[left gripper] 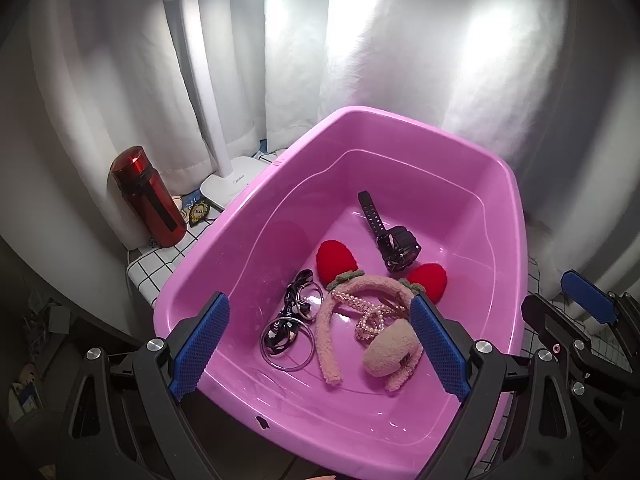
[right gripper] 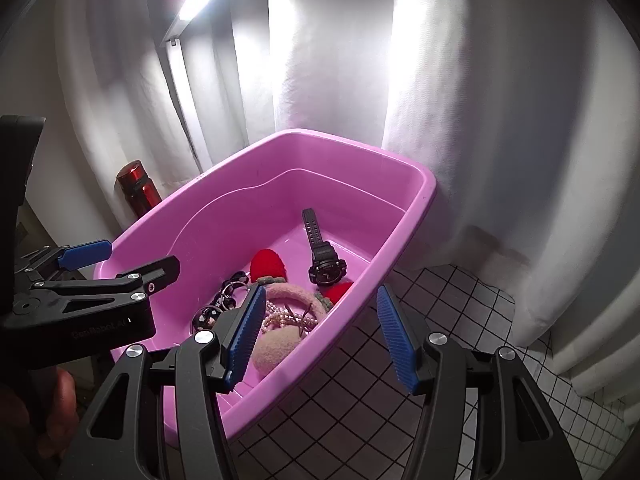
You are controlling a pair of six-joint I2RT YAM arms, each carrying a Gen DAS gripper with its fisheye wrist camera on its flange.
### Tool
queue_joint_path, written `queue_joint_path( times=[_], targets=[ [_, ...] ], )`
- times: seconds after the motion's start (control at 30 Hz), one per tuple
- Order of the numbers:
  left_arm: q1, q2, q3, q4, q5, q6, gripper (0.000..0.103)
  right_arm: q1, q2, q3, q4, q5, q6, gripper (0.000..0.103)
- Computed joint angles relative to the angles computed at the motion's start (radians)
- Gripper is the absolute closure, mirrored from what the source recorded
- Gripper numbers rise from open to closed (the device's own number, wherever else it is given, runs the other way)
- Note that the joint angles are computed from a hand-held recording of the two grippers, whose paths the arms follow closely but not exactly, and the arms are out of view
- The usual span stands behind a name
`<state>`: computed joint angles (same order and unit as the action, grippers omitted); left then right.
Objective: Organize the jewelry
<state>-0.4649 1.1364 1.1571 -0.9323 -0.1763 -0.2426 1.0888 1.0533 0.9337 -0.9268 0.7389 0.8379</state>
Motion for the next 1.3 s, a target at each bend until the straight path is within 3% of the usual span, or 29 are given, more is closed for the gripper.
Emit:
queue_joint_path(
  times=[1.3],
  targets=[
    [-0.061, -0.017, 0.01, -0.051, -0.066, -0.074, 0.013, 0.041, -0.032, 0.004, -0.104, 0.024, 0.11, 0.047]
  ],
)
